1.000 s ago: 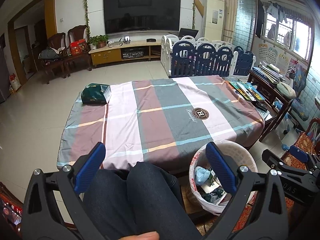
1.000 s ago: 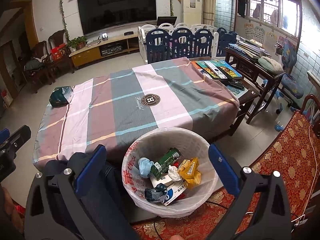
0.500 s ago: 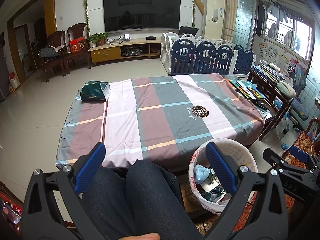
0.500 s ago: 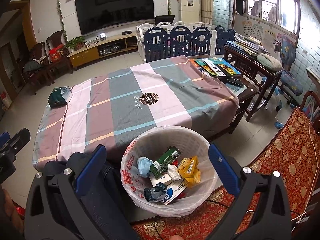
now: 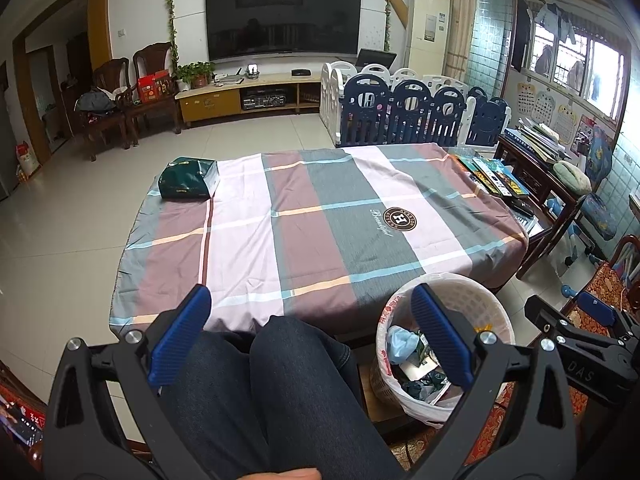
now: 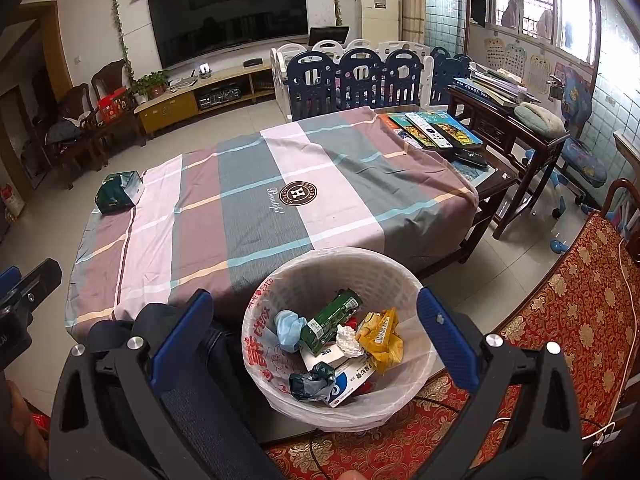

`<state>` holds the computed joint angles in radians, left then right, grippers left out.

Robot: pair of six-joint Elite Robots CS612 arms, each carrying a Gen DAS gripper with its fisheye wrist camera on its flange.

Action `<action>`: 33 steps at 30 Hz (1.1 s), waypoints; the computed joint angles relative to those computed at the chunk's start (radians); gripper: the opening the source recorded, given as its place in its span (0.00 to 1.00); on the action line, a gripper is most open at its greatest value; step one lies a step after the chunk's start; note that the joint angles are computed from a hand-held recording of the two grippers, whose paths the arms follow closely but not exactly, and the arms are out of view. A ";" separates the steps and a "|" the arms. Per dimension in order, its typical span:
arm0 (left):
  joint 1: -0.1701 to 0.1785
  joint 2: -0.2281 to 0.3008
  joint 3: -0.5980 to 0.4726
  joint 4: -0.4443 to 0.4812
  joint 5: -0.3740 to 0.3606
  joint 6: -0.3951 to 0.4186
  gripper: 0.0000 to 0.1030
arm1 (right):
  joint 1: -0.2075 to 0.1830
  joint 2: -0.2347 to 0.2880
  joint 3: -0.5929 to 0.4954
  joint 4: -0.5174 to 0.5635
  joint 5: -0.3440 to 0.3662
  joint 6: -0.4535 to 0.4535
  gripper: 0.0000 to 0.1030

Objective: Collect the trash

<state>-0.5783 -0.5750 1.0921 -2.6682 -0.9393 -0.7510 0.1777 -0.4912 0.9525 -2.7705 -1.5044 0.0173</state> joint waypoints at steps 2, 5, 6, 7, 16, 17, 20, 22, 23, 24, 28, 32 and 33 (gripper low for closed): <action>0.000 0.001 0.000 0.000 -0.002 -0.001 0.97 | 0.001 0.000 0.002 -0.001 0.000 0.001 0.97; 0.001 0.000 0.001 0.000 -0.002 -0.002 0.97 | 0.000 0.001 0.000 -0.001 0.000 0.001 0.97; 0.001 0.000 0.001 0.000 -0.003 -0.001 0.97 | 0.000 0.001 0.000 -0.001 0.000 0.001 0.97; 0.001 -0.001 0.002 0.000 -0.005 -0.002 0.97 | 0.000 0.001 0.000 -0.001 0.001 0.002 0.97; 0.003 -0.001 0.003 0.000 -0.010 -0.003 0.97 | -0.001 0.001 -0.002 0.003 0.001 0.001 0.97; 0.002 -0.001 0.001 0.003 -0.012 -0.005 0.97 | -0.001 0.001 -0.001 0.006 0.001 0.003 0.97; 0.002 -0.003 0.004 0.005 -0.017 -0.011 0.97 | 0.000 0.000 0.004 0.007 -0.001 0.006 0.97; 0.002 -0.003 0.003 0.005 -0.015 -0.013 0.97 | 0.000 0.002 0.002 0.005 -0.006 0.008 0.97; 0.001 -0.003 0.003 0.006 -0.013 -0.013 0.97 | 0.000 0.002 0.003 0.004 -0.006 0.010 0.97; 0.000 -0.002 0.001 0.008 -0.012 -0.013 0.97 | 0.000 0.001 0.005 0.002 -0.006 0.011 0.97; 0.002 -0.001 -0.001 0.013 -0.020 -0.008 0.97 | 0.000 0.003 0.001 0.008 -0.009 0.019 0.97; 0.000 0.000 -0.003 0.016 -0.016 -0.001 0.97 | 0.000 0.004 0.000 0.014 -0.010 0.025 0.97; 0.000 0.000 -0.003 0.014 -0.015 0.000 0.97 | 0.000 0.003 0.001 0.014 -0.011 0.026 0.97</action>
